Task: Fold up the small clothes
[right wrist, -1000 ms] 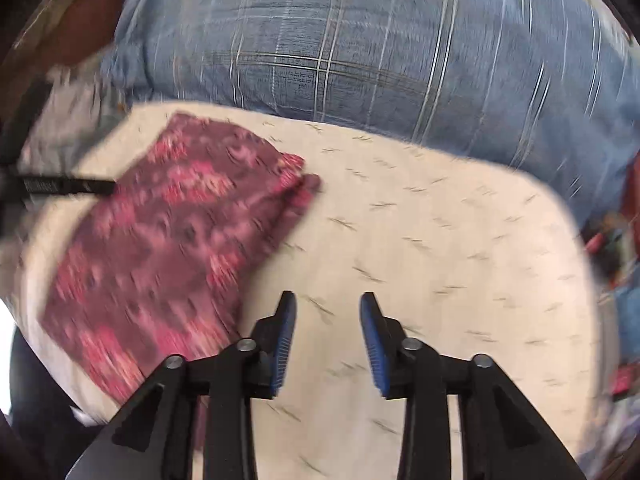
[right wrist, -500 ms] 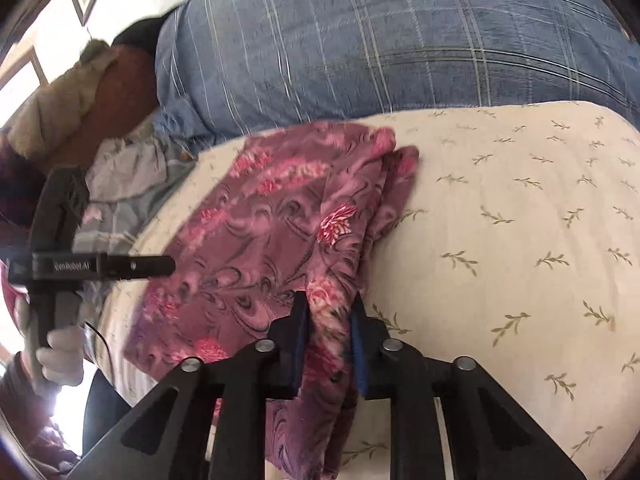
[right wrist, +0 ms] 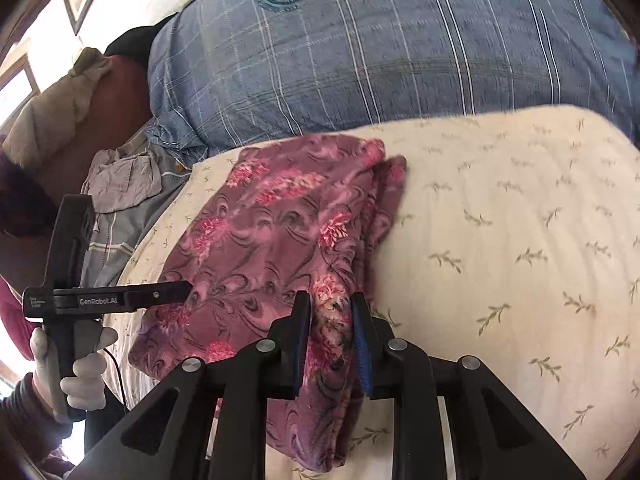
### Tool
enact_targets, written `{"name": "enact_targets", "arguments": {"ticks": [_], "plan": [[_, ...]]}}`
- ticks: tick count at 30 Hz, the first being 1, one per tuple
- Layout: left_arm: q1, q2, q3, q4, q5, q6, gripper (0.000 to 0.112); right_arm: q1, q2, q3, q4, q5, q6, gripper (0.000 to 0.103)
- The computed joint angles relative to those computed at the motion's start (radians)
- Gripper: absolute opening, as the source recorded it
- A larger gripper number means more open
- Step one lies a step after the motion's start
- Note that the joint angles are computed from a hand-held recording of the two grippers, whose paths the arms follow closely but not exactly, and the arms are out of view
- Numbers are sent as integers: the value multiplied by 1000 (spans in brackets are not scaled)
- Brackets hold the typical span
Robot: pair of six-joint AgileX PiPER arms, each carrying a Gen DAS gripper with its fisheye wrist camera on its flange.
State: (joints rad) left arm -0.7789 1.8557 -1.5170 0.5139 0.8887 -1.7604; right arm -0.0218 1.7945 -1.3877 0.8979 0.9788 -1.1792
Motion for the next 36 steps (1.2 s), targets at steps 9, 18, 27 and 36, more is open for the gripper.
{"name": "enact_targets", "arguments": {"ticks": [9, 18, 27, 36], "plan": [[-5, -9, 31, 29, -24, -14, 87, 35, 13, 63, -27, -111, -19, 33], [-7, 1, 23, 49, -17, -11, 89, 31, -36, 122, -126, -157, 11, 50], [-24, -10, 36, 49, -10, -32, 89, 50, -55, 183, -88, -222, -8, 70], [-74, -81, 123, 86, 13, -101, 89, 39, -64, 203, -97, -220, 6, 84]]}}
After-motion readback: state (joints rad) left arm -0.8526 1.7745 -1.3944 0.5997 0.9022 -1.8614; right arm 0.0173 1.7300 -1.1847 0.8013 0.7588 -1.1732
